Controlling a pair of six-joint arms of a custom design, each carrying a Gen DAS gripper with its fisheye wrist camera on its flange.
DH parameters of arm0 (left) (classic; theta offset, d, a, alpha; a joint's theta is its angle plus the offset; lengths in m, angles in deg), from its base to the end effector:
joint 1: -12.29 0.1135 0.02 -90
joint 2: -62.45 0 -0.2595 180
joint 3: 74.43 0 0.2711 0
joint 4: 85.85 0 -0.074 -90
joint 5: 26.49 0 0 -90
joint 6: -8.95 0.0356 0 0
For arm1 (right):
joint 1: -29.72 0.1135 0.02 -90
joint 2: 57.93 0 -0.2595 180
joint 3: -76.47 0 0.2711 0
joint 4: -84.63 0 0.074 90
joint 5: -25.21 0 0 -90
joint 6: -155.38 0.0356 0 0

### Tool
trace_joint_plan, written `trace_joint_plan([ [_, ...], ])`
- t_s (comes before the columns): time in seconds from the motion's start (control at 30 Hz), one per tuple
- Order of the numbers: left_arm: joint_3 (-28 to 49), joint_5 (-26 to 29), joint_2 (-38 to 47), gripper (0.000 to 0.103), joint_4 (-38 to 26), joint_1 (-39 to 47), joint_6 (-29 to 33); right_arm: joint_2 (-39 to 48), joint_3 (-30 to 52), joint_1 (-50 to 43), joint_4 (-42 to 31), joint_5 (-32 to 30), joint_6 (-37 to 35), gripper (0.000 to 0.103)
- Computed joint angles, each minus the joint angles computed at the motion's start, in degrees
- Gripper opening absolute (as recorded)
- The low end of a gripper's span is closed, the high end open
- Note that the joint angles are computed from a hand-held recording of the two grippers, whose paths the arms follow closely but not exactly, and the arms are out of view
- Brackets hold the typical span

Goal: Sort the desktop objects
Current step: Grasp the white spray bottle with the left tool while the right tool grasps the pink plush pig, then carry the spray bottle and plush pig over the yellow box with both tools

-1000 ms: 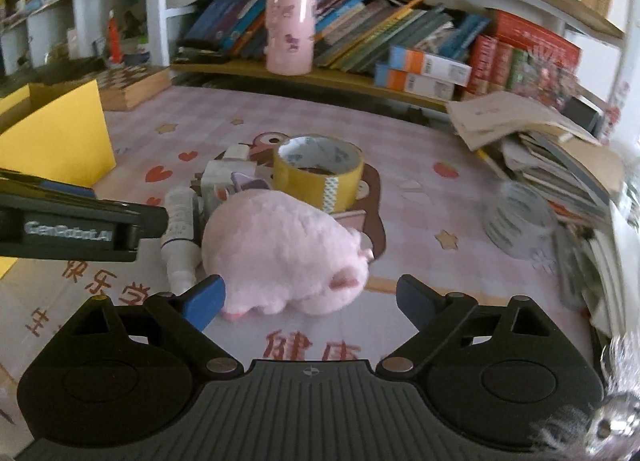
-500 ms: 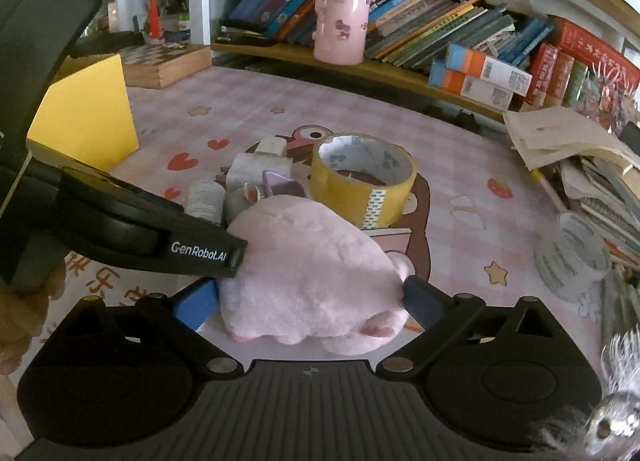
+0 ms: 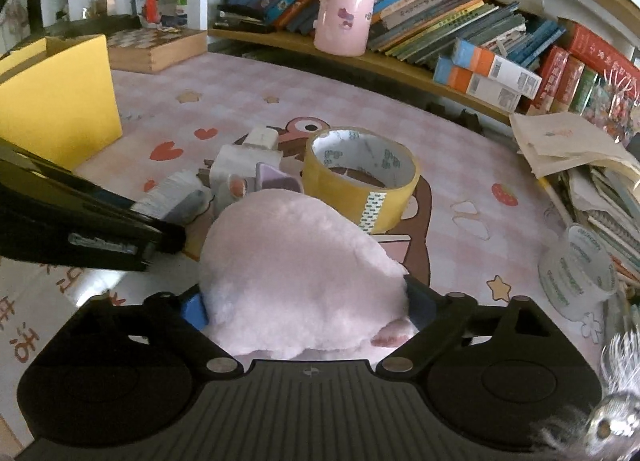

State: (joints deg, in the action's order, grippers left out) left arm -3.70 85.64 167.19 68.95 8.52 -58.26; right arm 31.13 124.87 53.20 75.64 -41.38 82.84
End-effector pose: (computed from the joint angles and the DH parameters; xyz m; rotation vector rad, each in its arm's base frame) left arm 0.3638 -0.0374 0.1209 0.7130 2.4285 -0.3725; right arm 0.2720 0.1028 0.1150 0.0551 2.3499 -0.1538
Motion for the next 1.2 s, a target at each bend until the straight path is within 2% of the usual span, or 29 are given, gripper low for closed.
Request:
trace_joint_plan([
  [0.33,-6.0,10.0,-11.5,0.031,-4.1,8.2,5.0,-9.5,-2.4,7.9,-6.6,6.9,9.9,0.088],
  [0.63,-6.3,19.2,-15.9,0.031,-12.4,18.3,14.2,-13.6,0.6,19.6,-17.9,16.1,22.7,0.088],
  [0.87,-3.4,25.7,-15.1,0.031,-23.4,27.8,24.4,-10.5,7.6,29.3,-29.0,22.4,34.9,0.088],
  [1.07,1.4,28.1,-11.1,0.031,-34.6,34.6,35.8,-4.6,14.5,36.1,-38.6,26.0,46.4,0.088],
  [1.2,3.9,28.8,-8.5,0.031,-39.8,38.3,42.5,0.3,19.7,39.8,-44.5,27.1,52.9,0.088],
])
